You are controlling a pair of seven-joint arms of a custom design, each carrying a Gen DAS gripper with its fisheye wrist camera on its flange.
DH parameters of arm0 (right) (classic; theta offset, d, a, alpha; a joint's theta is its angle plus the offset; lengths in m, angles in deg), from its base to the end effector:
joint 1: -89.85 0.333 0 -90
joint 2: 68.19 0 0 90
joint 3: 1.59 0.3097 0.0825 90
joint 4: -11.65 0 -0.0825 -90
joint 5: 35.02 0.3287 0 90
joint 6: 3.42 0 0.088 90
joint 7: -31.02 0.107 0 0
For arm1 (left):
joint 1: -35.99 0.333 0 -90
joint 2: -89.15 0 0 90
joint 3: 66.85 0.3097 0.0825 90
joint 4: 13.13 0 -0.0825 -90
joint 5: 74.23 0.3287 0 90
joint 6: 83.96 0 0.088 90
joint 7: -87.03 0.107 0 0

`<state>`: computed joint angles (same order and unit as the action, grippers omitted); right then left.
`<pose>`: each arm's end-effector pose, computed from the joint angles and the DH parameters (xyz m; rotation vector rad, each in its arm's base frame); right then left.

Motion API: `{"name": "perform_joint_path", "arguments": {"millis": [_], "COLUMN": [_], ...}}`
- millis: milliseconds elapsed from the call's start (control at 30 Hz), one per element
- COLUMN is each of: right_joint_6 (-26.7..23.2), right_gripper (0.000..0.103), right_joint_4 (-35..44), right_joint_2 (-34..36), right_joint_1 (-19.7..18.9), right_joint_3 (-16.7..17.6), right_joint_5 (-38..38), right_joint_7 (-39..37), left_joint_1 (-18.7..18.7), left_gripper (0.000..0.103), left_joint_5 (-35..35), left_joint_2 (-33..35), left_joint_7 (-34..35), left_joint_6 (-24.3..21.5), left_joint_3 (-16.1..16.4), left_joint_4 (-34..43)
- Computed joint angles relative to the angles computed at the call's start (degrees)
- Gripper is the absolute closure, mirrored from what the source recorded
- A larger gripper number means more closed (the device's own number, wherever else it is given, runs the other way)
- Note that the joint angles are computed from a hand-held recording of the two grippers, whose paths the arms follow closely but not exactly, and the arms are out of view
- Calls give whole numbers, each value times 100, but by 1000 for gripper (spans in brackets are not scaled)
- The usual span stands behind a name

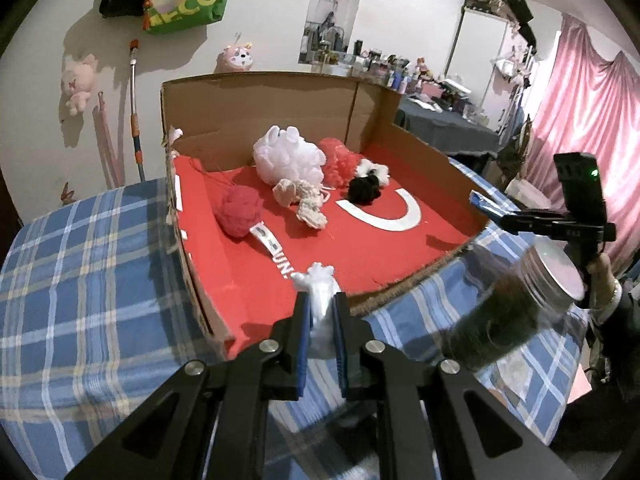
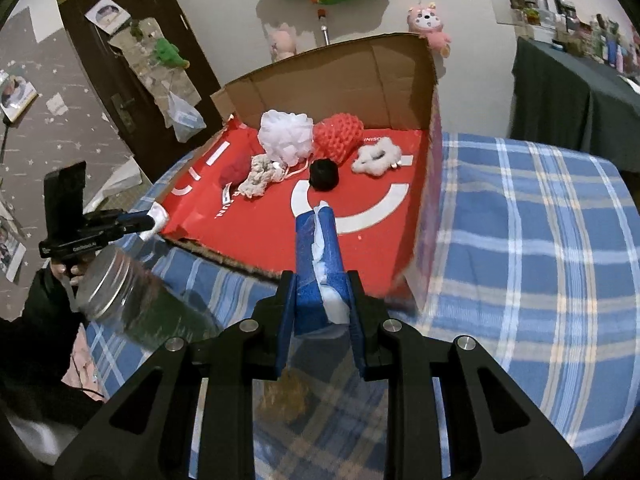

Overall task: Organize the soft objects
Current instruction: 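Lower and release the white tissue with the left tool while the right tool releases the packet in the box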

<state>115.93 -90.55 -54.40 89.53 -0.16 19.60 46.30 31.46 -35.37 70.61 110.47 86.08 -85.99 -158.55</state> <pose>0.5881 0.0511 0.4618 -2.1514 0.8094 0.0831 0.3677 -0.2174 0.4793 -1.8853 1.7131 -0.8932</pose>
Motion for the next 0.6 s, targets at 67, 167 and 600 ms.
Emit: {"name": "perform_joint_path", "arguments": {"millis": [67, 167, 600], "right_joint_6": [258, 661, 1996], "right_gripper": [80, 80, 80], "right_joint_4": [38, 136, 715], "right_joint_2": [6, 56, 655], "right_joint_1": [146, 387, 1326], "right_joint_3": [36, 90, 87], "right_joint_5": [-184, -564, -3267], "right_joint_7": [146, 506, 2686], "left_joint_1": [-94, -229, -613], "left_gripper": [91, 91, 91], "left_joint_5": [-155, -370, -1088], "left_joint_2": [152, 443, 1392], "left_joint_7": [137, 359, 977], "left_joint_6": [-174, -500, -1905], "left_joint_3": [85, 210, 568], "left_joint_4": [167, 496, 1635]}}
